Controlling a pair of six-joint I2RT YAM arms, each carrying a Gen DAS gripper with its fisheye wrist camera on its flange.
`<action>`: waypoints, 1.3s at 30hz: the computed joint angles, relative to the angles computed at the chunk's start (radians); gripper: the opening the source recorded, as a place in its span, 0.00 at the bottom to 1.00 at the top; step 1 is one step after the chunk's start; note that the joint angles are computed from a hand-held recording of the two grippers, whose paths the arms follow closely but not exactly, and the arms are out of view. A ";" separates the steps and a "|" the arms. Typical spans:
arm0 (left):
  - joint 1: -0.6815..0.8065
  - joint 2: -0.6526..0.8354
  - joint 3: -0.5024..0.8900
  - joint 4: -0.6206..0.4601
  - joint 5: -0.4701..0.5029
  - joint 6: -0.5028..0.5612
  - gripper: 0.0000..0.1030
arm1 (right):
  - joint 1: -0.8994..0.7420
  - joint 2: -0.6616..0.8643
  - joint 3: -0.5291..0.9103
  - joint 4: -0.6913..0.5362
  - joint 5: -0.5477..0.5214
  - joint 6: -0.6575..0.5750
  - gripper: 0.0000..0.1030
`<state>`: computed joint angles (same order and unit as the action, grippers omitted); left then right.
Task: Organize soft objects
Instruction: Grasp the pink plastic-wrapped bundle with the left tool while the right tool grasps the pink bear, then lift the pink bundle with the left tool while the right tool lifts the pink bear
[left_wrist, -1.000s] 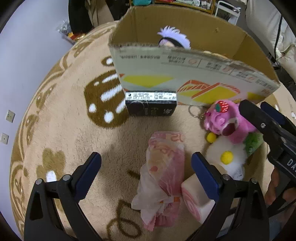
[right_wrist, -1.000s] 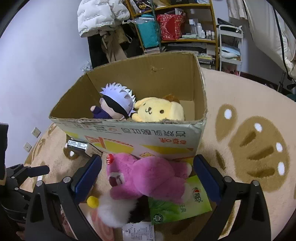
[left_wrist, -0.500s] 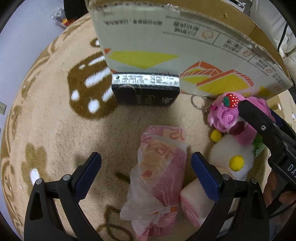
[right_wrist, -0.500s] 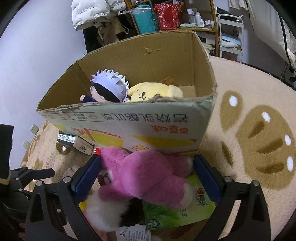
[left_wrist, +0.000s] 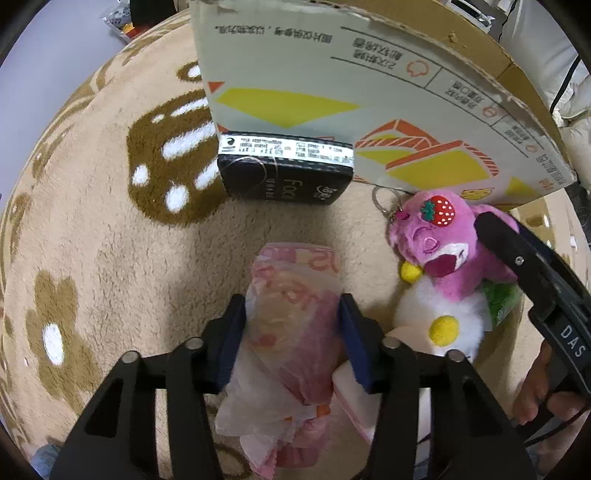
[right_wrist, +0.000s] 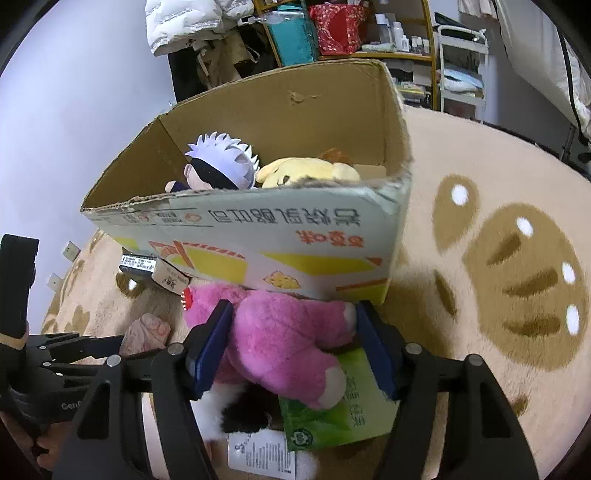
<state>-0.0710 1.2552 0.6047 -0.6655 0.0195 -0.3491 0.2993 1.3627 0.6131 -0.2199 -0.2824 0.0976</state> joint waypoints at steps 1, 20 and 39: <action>0.003 -0.003 0.000 -0.001 0.001 0.002 0.44 | 0.004 -0.002 -0.003 0.002 0.004 0.005 0.68; 0.011 -0.232 -0.028 -0.119 -0.066 -0.025 0.43 | 0.002 -0.081 -0.035 0.003 0.015 -0.010 0.46; -0.153 -0.292 0.020 -0.196 -0.210 -0.144 0.43 | 0.026 -0.066 -0.047 -0.004 0.045 0.033 0.36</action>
